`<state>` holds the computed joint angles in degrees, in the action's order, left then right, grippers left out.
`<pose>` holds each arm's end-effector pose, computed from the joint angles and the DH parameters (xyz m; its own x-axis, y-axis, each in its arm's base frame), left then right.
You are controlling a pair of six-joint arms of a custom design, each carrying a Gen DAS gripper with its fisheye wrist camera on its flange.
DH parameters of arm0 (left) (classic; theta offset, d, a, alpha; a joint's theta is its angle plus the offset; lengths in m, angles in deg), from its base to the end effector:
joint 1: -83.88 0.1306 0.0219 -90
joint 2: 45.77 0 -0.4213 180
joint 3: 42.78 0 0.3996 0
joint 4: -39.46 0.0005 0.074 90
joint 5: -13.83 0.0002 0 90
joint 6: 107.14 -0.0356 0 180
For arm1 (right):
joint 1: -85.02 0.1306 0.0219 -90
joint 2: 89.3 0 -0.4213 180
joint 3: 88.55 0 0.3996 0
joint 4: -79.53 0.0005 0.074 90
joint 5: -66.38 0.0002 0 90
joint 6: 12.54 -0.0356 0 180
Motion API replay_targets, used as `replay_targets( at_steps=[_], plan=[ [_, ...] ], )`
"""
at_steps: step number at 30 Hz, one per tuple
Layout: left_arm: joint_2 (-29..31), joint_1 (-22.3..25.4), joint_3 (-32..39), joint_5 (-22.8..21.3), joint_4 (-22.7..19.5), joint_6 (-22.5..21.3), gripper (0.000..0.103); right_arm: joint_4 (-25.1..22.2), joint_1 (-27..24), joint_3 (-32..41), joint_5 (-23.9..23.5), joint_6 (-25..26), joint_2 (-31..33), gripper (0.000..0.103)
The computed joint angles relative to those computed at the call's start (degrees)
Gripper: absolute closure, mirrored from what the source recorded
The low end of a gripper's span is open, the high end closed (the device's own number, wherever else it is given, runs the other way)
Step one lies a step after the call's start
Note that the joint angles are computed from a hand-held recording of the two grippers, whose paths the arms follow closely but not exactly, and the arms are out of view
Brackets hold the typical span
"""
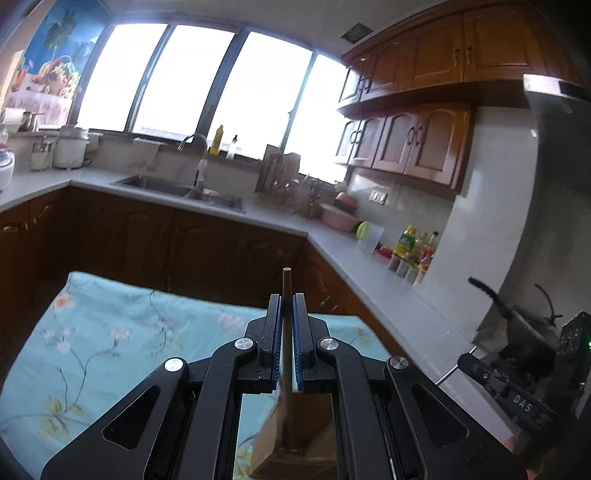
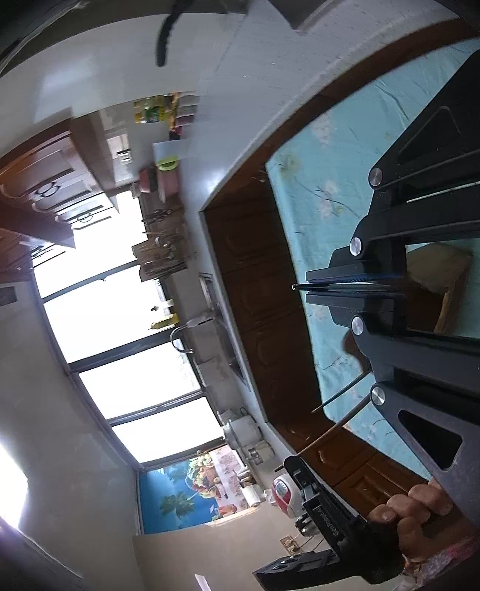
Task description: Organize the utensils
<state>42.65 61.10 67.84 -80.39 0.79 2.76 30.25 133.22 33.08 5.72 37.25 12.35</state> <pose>0.4482 -0.1859 0.6715 -0.3551 -0.2191 -0.9088 0.2129 0.9277 -0.3068 0.3960 0.4160 0.6282 -0.4848 0.3022 -0.8208 -0.0682 0.9225 0.3799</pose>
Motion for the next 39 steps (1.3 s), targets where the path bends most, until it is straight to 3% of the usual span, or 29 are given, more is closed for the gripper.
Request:
replay_targets(
  at_steps=[19, 24, 25, 26, 28, 29, 30, 33, 35, 39],
  plan=[
    [1.24, -0.98, -1.35, -0.45, -2.76, -3.1, 0.097, -1.92, -1.1, -0.46, -2.73, -1.66, 0.76, 0.098],
    [1.11, -0.55, -0.25, 0.52, -4.78, -2.91, 0.094, -0.55, -1.87, -1.97, -4.17, -2.61, -0.33, 0.091],
    [0.75, -0.51, -0.41, 0.73, -4.76, -3.0, 0.089, -0.28, -1.75, -2.13, -4.02, -2.68, -0.51, 0.083],
    [0.37, -0.51, -0.67, 0.67, -4.73, -3.09, 0.084, 0.76, -1.58, -2.9, -3.76, -2.75, -1.16, 0.064],
    [-0.79, -0.46, -1.52, 0.5, -4.56, -3.02, 0.076, 2.35, -1.04, -3.8, -2.64, -2.82, -2.1, 0.041],
    [-1.29, -0.4, -1.86, 0.51, -4.56, -2.83, 0.07, 2.97, -0.74, -4.21, -1.93, -2.73, -2.59, 0.039],
    [-1.74, -0.24, -2.12, 0.46, -4.81, -2.64, 0.057, 2.99, -0.53, -4.23, -1.37, -2.77, -2.8, 0.039],
    [-3.72, 0.18, -3.32, -1.51, -5.55, -1.68, 0.029, 3.71, 0.55, -5.31, 0.39, -2.86, -4.34, 0.025],
    [-5.24, 0.79, -4.39, -2.31, -6.22, -0.94, 0.024, 3.99, 1.47, -5.97, 2.01, -2.72, -5.34, 0.015],
    [-9.01, 2.36, -7.77, -1.59, -7.69, 0.73, 0.02, 4.0, 3.71, -7.77, 5.32, -2.98, -7.46, 0.008]
  ],
)
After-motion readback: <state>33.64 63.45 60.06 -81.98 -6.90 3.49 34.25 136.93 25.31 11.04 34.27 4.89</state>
